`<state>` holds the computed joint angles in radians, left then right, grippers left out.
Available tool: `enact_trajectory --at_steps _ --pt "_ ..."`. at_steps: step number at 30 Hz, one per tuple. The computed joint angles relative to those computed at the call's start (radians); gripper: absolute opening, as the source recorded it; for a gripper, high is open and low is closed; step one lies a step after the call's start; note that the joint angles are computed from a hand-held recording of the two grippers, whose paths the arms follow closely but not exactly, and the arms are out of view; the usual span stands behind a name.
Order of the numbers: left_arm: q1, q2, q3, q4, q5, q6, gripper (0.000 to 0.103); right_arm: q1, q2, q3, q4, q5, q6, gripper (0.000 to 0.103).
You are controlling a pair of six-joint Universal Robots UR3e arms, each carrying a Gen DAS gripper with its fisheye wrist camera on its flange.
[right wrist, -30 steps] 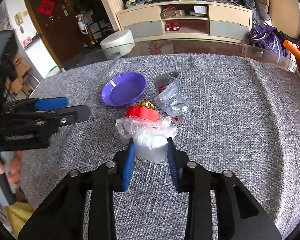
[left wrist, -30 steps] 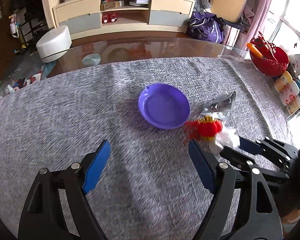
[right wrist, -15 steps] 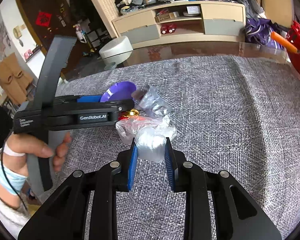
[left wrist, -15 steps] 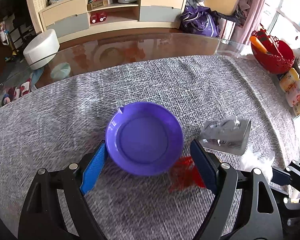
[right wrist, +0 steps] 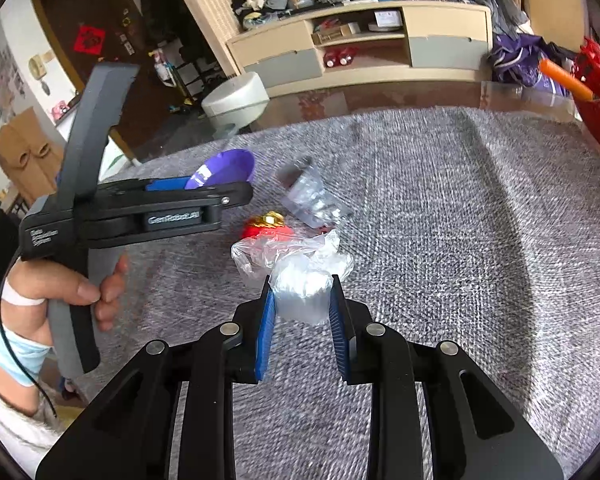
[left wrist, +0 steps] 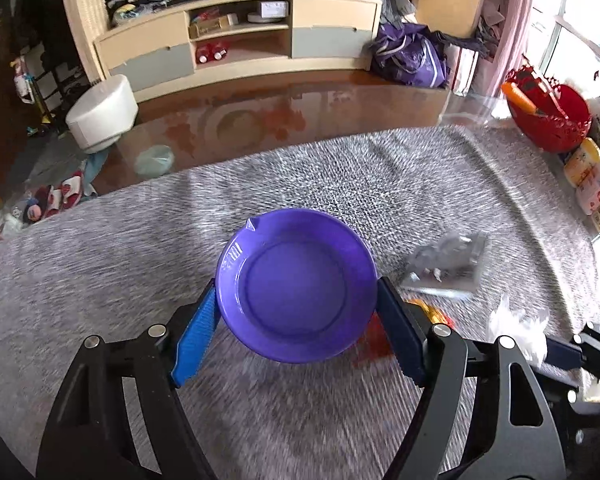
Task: Collect trash
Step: 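Grasp the purple dish with the left tool while the right tool grasps the white plastic bag, then lower the purple dish and plastic bag into the bin and release both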
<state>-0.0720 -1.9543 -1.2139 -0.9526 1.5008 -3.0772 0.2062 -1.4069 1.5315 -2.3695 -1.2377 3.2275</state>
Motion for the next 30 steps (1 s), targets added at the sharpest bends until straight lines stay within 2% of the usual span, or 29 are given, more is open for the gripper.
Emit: enact_trajectory --at_steps 7,11,19,30 --pt "0.0 0.288 -0.191 -0.032 -0.006 -0.003 0.073 0.022 -0.172 0.067 0.063 -0.031 0.001 0.027" --pt "-0.02 0.505 -0.319 -0.083 -0.001 -0.019 0.073 0.044 -0.295 0.112 0.117 -0.064 0.002 0.027" --pt "-0.074 0.825 -0.477 -0.203 0.012 -0.068 0.073 0.109 -0.499 0.196 0.211 -0.115 0.024 0.027" --pt "-0.243 1.173 -0.756 -0.326 0.063 -0.252 0.073 0.211 -0.719 0.405 0.29 -0.164 0.085 0.027"
